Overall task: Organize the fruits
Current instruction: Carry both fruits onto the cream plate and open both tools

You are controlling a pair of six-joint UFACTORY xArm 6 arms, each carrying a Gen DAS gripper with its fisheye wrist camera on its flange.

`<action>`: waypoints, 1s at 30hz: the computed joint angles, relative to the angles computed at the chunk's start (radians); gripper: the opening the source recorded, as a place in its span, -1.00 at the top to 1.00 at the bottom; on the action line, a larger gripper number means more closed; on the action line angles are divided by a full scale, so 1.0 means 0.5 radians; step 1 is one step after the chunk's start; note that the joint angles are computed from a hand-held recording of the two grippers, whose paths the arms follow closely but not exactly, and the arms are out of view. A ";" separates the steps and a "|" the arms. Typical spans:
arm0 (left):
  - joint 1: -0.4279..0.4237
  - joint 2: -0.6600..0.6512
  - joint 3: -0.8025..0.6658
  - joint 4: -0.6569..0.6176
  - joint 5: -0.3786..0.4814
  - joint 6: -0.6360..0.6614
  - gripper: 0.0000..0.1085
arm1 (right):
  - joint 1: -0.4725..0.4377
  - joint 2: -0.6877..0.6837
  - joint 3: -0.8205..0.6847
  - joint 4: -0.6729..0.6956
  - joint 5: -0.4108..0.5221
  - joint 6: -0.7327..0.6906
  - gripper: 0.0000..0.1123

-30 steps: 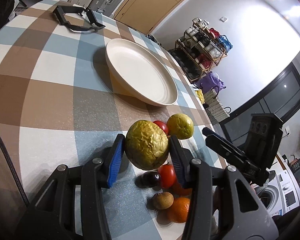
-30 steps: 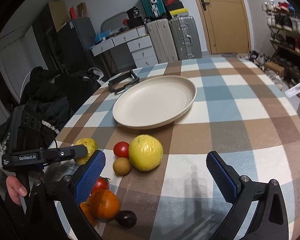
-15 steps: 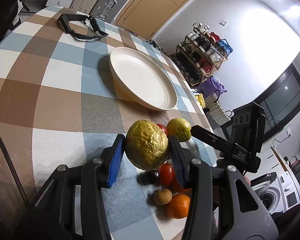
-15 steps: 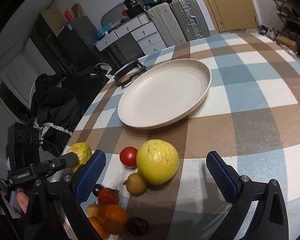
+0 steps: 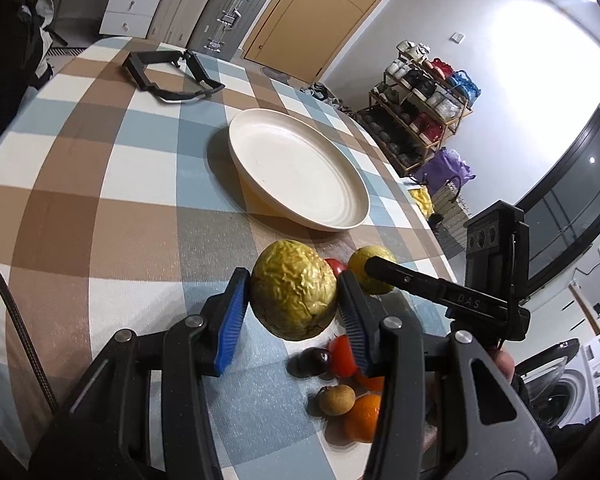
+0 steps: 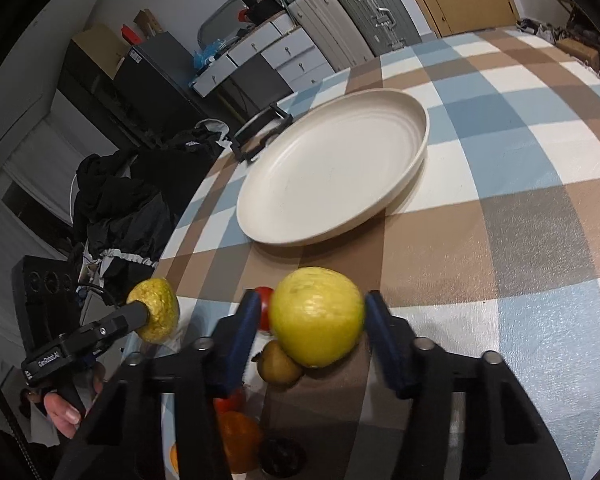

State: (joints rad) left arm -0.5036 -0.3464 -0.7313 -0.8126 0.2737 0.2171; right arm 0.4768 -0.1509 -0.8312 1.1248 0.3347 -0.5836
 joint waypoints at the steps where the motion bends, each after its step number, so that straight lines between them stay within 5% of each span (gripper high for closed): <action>1: -0.003 0.002 -0.007 0.034 0.001 -0.022 0.22 | 0.001 -0.005 0.004 0.008 0.008 0.005 0.14; 16: 0.025 0.201 -0.282 0.345 0.079 -0.179 0.22 | -0.085 -0.120 0.027 0.502 0.115 -0.405 0.15; 30: 0.118 0.728 -1.081 0.414 0.296 -0.076 0.22 | -0.253 -0.040 -0.403 0.223 0.294 -0.331 0.15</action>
State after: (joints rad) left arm -0.4447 0.0174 -1.2719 -0.6057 0.4218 0.1792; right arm 0.3504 -0.1709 -1.0326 1.2361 0.4814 -0.7492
